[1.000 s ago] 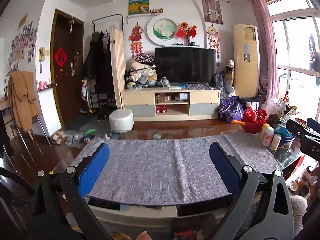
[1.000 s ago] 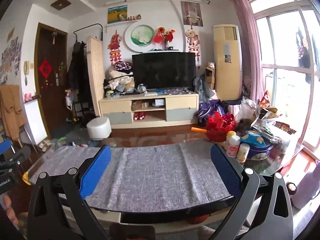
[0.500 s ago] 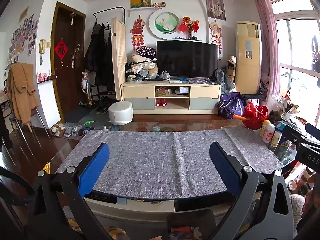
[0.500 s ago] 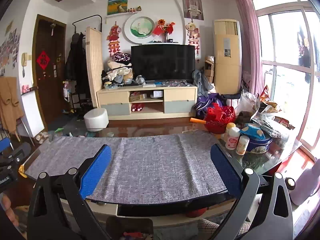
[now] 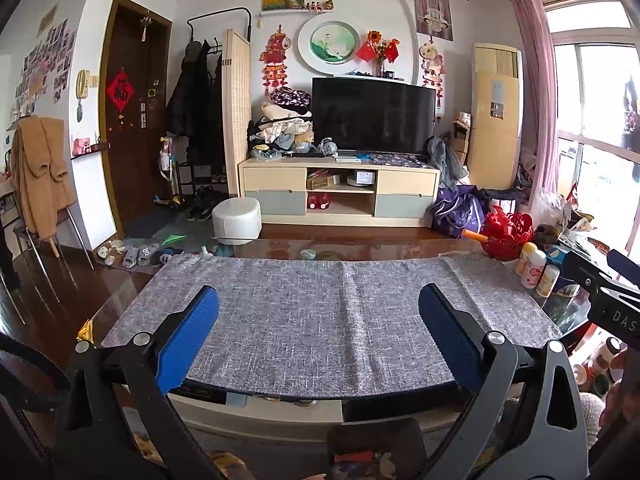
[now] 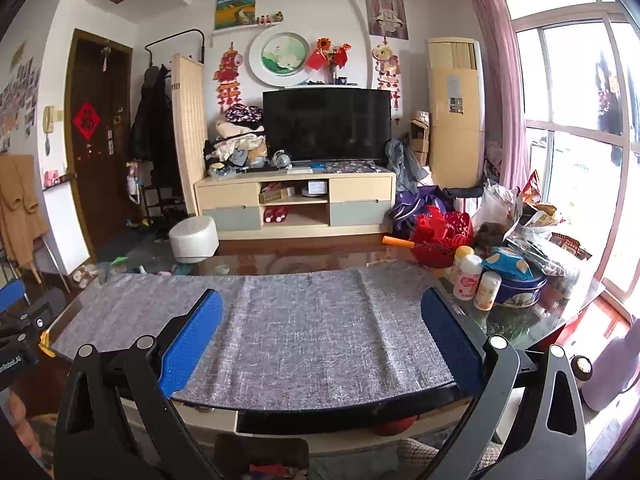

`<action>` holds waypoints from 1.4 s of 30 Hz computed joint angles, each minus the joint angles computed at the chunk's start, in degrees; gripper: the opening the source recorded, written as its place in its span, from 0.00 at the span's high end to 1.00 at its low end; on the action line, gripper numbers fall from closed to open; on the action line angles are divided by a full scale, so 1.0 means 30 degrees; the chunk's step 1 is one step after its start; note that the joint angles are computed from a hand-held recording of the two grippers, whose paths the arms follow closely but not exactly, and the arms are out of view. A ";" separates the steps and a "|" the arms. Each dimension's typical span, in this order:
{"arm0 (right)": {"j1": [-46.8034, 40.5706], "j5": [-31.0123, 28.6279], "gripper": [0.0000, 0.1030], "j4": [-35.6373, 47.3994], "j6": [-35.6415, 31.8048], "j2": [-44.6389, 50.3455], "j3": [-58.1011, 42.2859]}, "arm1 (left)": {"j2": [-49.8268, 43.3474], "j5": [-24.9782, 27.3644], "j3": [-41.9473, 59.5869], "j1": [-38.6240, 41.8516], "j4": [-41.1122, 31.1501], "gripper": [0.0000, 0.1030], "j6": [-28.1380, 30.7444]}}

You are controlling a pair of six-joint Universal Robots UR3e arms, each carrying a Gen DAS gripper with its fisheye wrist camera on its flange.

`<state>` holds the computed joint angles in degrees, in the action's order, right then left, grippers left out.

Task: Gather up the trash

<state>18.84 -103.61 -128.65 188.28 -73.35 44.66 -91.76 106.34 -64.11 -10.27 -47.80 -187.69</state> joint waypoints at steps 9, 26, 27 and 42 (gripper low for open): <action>-0.0058 0.0090 0.03 0.0002 -0.0026 0.0019 -0.0034 | -0.0091 -0.0090 0.0212 0.0007 -0.0002 0.08 0.0098; 0.0602 -0.0650 0.03 0.1429 0.0290 0.1407 -0.2881 | -0.0328 -0.0282 0.1123 0.0211 -0.0430 0.08 0.0162; 0.0602 -0.0660 0.03 0.1467 0.0288 0.1430 -0.2934 | -0.0323 -0.0306 0.1152 0.0242 -0.0470 0.08 0.0147; 0.1042 -0.1118 0.03 0.1418 0.0584 0.1250 -0.2485 | -0.0668 -0.0059 0.1994 0.0011 -0.1061 0.08 -0.0113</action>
<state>21.97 -106.96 -124.39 190.03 -69.60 37.20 -93.77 106.16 -58.13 -10.24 -50.98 -188.03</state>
